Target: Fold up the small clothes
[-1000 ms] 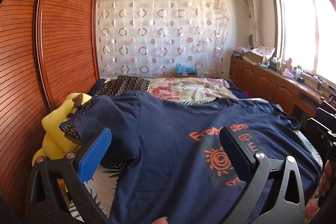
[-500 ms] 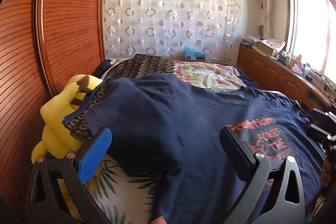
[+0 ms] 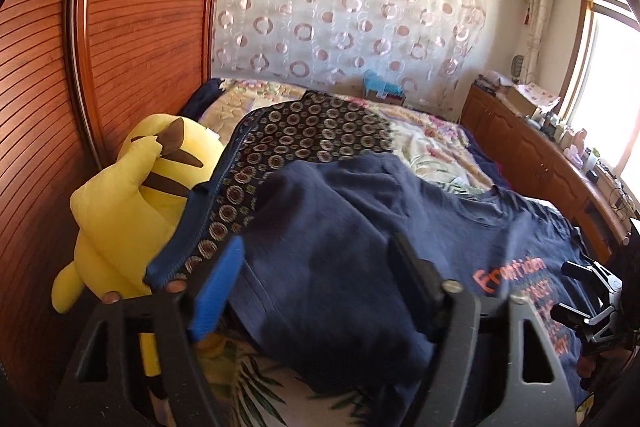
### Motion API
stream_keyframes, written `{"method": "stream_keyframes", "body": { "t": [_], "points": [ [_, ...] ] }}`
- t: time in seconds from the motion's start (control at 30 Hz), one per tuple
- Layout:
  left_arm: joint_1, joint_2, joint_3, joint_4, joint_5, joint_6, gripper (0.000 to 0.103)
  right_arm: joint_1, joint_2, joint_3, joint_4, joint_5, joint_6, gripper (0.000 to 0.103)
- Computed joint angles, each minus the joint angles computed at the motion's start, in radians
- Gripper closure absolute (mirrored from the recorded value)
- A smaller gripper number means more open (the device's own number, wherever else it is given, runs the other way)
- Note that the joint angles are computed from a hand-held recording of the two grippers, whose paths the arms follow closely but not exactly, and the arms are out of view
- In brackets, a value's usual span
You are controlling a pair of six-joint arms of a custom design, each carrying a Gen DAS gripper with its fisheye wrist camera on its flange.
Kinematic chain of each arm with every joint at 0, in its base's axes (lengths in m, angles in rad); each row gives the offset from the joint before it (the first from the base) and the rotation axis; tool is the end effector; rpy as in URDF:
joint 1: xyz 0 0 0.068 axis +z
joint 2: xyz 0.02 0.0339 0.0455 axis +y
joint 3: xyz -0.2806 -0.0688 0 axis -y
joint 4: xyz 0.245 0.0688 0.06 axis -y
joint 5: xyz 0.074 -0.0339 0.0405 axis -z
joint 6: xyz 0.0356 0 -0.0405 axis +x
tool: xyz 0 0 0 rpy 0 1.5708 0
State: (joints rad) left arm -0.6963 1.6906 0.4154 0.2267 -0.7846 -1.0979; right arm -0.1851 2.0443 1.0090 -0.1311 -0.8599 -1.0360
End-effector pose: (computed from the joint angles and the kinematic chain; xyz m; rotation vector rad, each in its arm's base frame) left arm 0.1940 -0.1294 0.0892 -0.6833 2.1262 0.1094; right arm 0.3616 -0.0403 0.0938 -1.1312 1.9795 0.5861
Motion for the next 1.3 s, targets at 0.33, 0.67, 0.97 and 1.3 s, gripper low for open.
{"method": "stream_keyframes", "body": {
  "t": [0.33,0.67,0.97,1.3],
  "points": [
    [0.144,0.113,-0.015,0.096,0.178,0.060,0.066,0.068,0.117,0.299,-0.224,0.045,0.024,0.000],
    [0.026,-0.043,0.077,-0.139,0.071,0.075,0.097,0.112,0.187,0.379,-0.204,0.058,0.097,0.000],
    [0.049,0.049,0.393,-0.193,0.166,0.340,0.096,0.071,0.186,0.357,-0.151,0.025,0.139,0.000],
    [0.040,0.191,0.546,-0.196,0.213,0.414,0.059,-0.006,0.192,0.329,-0.091,0.011,0.185,0.000]
  ]
}}
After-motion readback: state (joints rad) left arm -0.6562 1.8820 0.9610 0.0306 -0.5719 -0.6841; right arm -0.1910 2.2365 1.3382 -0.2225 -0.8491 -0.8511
